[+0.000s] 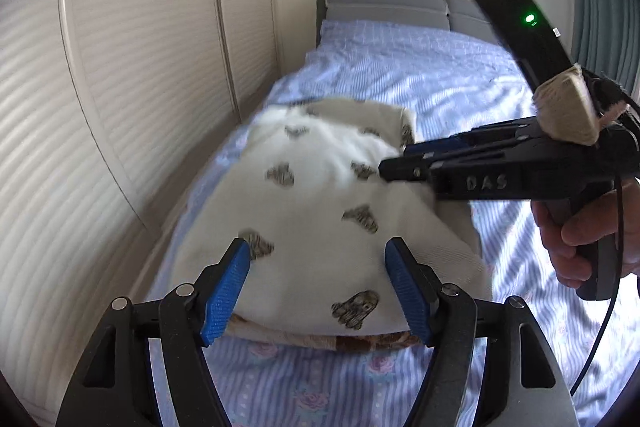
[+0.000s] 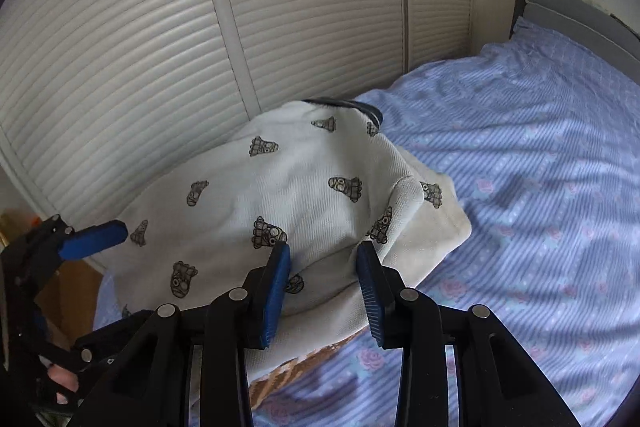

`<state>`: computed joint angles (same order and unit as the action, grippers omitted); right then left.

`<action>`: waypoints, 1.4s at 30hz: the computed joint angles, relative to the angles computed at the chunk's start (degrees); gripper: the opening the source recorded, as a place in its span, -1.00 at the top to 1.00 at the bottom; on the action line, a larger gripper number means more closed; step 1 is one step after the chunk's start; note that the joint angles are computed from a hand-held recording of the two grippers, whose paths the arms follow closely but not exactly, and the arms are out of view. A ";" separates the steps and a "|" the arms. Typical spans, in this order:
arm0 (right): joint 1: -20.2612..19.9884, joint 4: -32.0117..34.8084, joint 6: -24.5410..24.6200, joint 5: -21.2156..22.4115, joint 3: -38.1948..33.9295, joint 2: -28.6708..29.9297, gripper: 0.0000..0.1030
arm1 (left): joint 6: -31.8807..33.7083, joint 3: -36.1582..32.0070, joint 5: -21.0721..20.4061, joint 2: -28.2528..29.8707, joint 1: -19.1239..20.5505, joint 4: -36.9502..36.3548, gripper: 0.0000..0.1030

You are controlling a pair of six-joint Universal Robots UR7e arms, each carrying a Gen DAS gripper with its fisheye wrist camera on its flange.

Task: Fold small clothes

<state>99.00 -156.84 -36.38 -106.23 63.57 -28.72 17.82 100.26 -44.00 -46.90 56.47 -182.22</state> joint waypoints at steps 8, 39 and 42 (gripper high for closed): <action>0.45 -8.91 0.73 1.58 7.82 -4.32 0.17 | -2.72 3.13 3.88 -2.74 -3.87 0.80 -0.34; 9.80 -42.98 7.36 -31.44 75.46 -69.87 -0.69 | -55.82 18.36 10.35 -6.29 -47.04 29.88 -0.90; 10.61 -41.94 8.47 -35.03 77.67 -73.32 -0.69 | -60.90 18.75 10.44 -6.50 -48.40 33.42 -0.95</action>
<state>109.62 -198.78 -27.91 -141.26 141.24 -102.05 -43.08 119.01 -33.57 -53.40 8.07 -148.80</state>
